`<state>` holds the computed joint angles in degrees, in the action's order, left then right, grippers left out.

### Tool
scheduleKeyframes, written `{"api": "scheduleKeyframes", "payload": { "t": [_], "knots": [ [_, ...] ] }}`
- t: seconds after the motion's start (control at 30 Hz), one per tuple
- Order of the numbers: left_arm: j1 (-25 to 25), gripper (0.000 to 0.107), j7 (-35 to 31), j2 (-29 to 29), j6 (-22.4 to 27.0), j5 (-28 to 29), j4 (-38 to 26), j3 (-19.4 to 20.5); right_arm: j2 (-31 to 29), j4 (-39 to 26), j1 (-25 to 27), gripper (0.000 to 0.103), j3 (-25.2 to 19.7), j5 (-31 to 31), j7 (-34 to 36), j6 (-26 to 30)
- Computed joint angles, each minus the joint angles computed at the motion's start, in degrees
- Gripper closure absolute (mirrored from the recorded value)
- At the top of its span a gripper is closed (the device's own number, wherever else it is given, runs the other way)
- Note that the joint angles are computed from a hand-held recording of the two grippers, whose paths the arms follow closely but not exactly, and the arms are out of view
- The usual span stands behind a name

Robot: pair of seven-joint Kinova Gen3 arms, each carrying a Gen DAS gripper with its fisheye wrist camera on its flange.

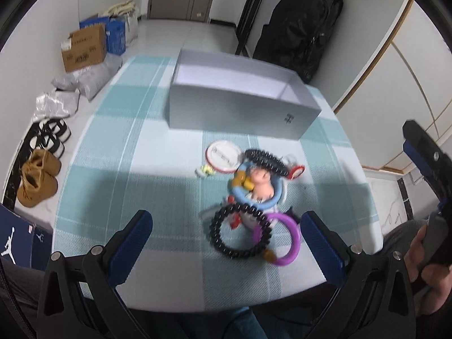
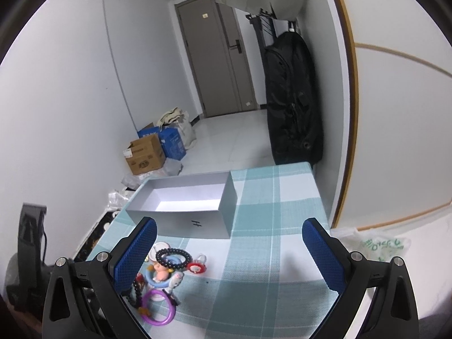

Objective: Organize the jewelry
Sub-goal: 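Lower the left tool onto the black beaded bracelet and close it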

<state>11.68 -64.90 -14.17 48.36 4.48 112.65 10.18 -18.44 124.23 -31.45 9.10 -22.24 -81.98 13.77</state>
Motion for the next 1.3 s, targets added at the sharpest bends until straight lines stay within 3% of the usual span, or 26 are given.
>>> {"api": "scheduleKeyframes", "payload": {
  "t": [0.13,0.3,0.43,0.63,0.8,1.0,1.2,1.3],
  "knots": [
    [0.8,0.008,-2.2,1.3,2.0,2.0,-0.6,-0.9,0.5,-0.5,-2.9,0.000,3.8,-2.3,1.7,1.0],
    [1.0,0.014,0.1,2.8,3.2,-0.4,-1.9,1.4,0.8,-0.8,-5.6,0.000,7.5,-6.5,5.3,2.0],
    [1.7,0.030,-1.1,3.8,3.5,1.1,-2.0,-0.1,0.8,-0.9,-6.2,0.000,8.7,-9.3,8.4,2.8],
    [1.5,0.063,-4.6,3.6,2.7,3.6,-1.3,-1.9,1.2,-1.2,-4.6,0.000,8.6,-13.0,11.1,4.2],
    [1.0,0.067,-5.7,2.8,2.3,4.5,-0.9,-2.1,1.9,-1.5,-2.8,0.000,8.1,-16.2,13.6,5.8],
    [0.6,0.069,-7.9,1.6,1.8,6.3,-0.6,-2.9,3.5,-3.0,4.6,0.000,1.3,-13.9,12.2,9.7],
    [-0.3,0.069,-9.8,-0.9,0.9,9.0,0.0,-4.8,6.4,-5.9,9.9,0.000,-3.2,-12.1,11.4,18.8],
    [-1.2,0.069,-9.4,-2.8,0.2,9.3,0.2,-4.9,7.7,-6.4,10.4,0.002,-4.0,-14.5,14.7,22.9]
  ]
}}
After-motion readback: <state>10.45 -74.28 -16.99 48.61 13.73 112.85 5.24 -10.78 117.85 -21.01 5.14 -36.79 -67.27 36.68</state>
